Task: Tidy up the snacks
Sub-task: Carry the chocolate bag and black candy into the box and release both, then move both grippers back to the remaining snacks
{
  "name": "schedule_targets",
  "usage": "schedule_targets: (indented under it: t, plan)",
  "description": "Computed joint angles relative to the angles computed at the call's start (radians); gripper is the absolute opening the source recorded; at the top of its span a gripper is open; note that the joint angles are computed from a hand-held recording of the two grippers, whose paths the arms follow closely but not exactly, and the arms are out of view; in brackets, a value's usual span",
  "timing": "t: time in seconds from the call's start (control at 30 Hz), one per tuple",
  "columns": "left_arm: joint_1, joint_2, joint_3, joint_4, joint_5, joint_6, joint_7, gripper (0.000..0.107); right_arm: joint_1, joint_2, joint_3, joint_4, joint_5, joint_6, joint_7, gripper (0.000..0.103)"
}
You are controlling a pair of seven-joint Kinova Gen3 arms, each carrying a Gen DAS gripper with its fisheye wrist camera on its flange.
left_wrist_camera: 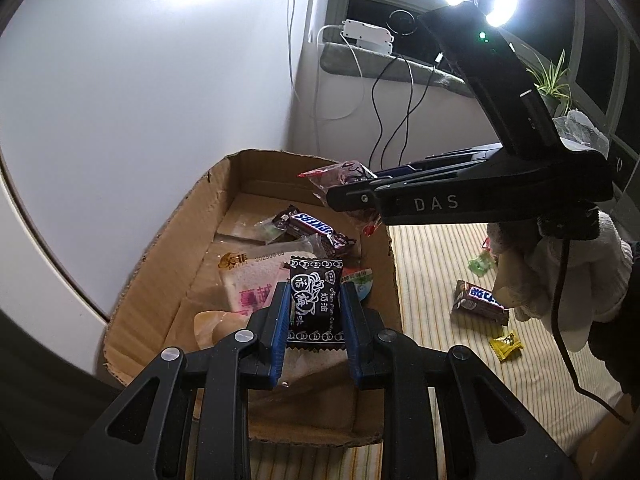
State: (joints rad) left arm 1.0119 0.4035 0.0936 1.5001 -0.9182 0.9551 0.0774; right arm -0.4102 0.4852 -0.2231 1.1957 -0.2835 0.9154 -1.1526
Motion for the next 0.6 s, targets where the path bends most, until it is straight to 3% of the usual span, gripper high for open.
schedule_targets:
  t: [0.07, 0.13, 0.27, 0.6]
  plan:
    - [0.001, 0.002, 0.0, -0.004, 0.002, 0.007, -0.003, 0.03, -0.003, 0.0, 0.002, 0.001, 0.002, -0.003, -0.003, 0.044]
    - [0.006, 0.005, -0.001, -0.01, -0.001, 0.018, 0.0, 0.049, -0.003, -0.006, 0.001, 0.01, 0.002, -0.018, -0.002, 0.06]
    - [0.009, 0.006, -0.001, -0.015, -0.005, 0.025, 0.004, 0.052, 0.007, -0.023, -0.003, 0.03, -0.009, -0.046, 0.003, 0.077]
    - [0.025, 0.008, 0.001, -0.029, -0.017, 0.037, 0.007, 0.052, 0.03, -0.061, 0.0, 0.071, -0.013, -0.055, 0.011, 0.079]
